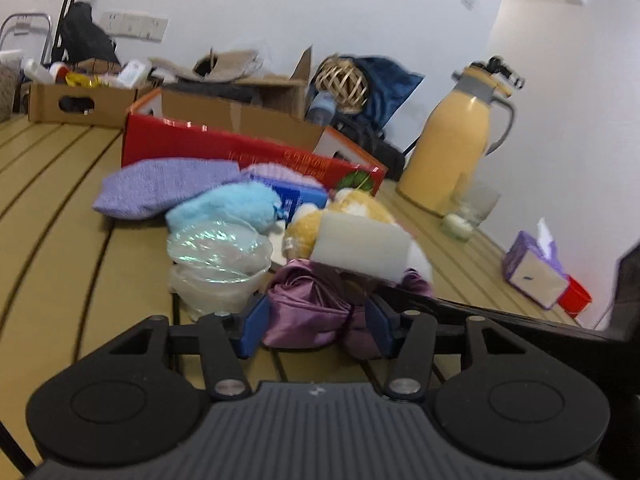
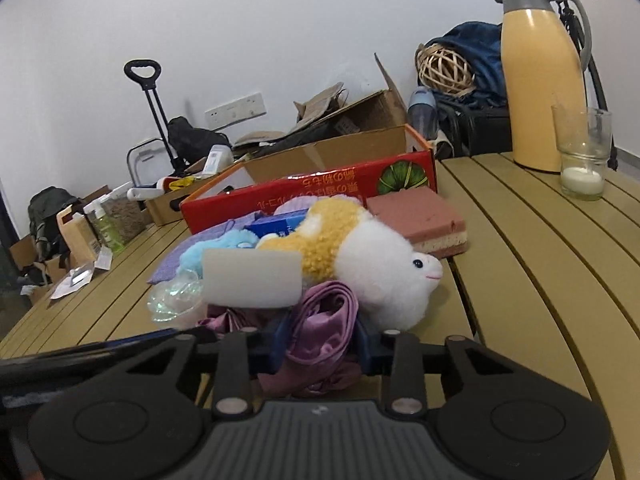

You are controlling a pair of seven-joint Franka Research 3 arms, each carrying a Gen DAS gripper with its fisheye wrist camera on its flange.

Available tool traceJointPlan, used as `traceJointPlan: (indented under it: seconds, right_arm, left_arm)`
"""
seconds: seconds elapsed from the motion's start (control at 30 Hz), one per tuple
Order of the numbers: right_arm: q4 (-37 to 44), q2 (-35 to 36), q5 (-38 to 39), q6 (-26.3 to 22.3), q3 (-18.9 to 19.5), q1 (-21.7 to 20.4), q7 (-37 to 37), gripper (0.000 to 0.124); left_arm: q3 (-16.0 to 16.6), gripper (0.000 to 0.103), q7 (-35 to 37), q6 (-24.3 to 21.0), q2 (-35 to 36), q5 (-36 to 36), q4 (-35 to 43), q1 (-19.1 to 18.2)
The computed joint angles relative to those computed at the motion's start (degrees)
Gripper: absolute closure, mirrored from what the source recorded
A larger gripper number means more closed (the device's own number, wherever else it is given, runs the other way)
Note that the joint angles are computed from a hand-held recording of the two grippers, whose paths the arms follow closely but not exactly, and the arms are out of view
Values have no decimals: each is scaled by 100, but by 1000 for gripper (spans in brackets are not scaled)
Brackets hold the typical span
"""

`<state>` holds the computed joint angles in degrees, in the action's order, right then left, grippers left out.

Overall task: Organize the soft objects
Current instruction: 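Reach the left gripper to the pink satin scrunchie and grasp it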

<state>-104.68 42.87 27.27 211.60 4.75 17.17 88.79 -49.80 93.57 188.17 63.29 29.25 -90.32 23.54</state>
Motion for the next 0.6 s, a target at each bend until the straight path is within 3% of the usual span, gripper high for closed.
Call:
traceJointPlan:
  seconds: [0.1, 0.17, 0.2, 0.23, 0.27, 0.33, 0.47, 0.6]
  right_arm:
    - [-256, -137, -907, -138, 632, -813, 607, 101]
    - [-382, -247, -1549, -306, 945, -1282, 991, 110]
    - [-388, -306, -1687, -418, 938, -1326, 1058, 110]
    - [-359, -342, -1816, -482, 922, -1357, 1089, 111]
    - [-331, -371, -1894, -532, 891, -1356, 1104, 111]
    - [-343, -455, -2107, -656, 991, -1504, 1203, 115]
    - [-759, -450, -3454, -701, 2295, -2887, 2091, 115]
    - [-1213, -585, -3725, -442, 2326, -2884, 2525, 115]
  left_arm:
    - [-26, 47, 53, -353, 144, -159, 377, -165]
    - [-182, 58, 137, -748, 308, -417, 668, -201]
    - [-279, 66, 157, -930, 359, -562, 752, -184]
    - [-462, 81, 242, -1127, 442, -684, 820, -108]
    - [-606, 87, 338, -1235, 475, -775, 793, -14]
    - [-918, 88, 561, -1203, 430, -893, 365, 367]
    - [-1097, 89, 552, -1085, -155, -1239, -815, 1050]
    - [-1271, 89, 433, -1286, -467, -1773, -1343, 1475]
